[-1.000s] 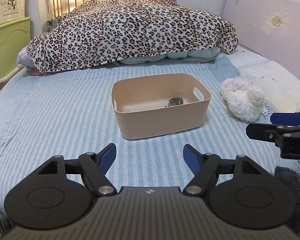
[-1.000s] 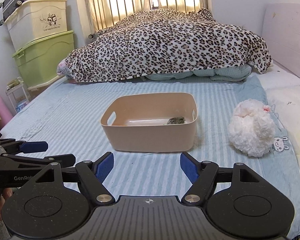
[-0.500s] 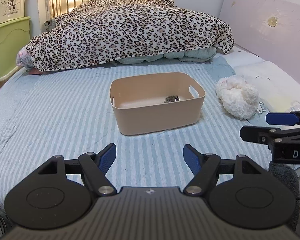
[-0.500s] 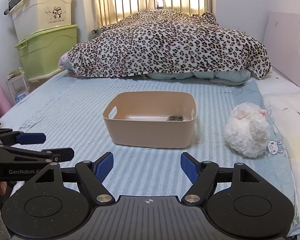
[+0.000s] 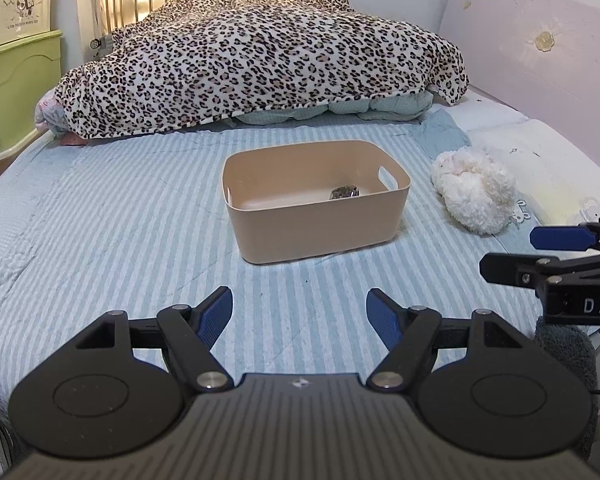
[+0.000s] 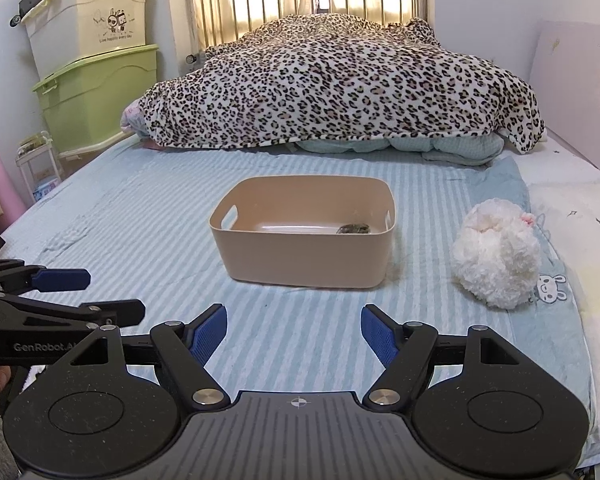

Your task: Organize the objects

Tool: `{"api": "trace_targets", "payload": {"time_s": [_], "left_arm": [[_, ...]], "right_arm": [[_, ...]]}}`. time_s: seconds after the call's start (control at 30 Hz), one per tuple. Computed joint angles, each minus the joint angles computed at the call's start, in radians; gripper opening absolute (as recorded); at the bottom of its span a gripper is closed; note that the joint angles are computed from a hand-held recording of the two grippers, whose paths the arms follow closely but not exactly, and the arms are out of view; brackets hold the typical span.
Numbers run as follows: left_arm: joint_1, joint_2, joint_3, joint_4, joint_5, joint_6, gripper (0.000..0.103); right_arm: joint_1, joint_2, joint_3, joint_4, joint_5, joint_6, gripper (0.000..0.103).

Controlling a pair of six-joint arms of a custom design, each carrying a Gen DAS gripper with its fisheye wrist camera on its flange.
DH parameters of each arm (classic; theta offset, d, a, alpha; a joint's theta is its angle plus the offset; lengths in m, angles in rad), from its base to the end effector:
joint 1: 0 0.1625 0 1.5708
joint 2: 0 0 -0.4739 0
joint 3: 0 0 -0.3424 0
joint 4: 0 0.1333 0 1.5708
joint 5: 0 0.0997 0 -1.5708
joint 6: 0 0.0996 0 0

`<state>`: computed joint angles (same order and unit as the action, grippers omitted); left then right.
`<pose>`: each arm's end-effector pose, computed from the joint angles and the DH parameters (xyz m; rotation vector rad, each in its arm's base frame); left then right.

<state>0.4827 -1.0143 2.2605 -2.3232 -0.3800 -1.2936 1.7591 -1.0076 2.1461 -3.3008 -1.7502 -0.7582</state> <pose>-0.2759 -0.3995 0.1606 0.1373 2.0658 -1.0931 0.2134 -0.5028 0.2265 1.1717 -2.4516 0.7255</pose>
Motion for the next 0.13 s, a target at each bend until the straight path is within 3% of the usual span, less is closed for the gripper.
{"api": "trace_targets", "payload": {"time_s": [0.13], "left_arm": [[-0.001, -0.004, -0.004, 0.027, 0.006, -0.017, 0.075]], "right_arm": [[0.000, 0.003, -0.003, 0.008, 0.002, 0.004, 0.076]]}}
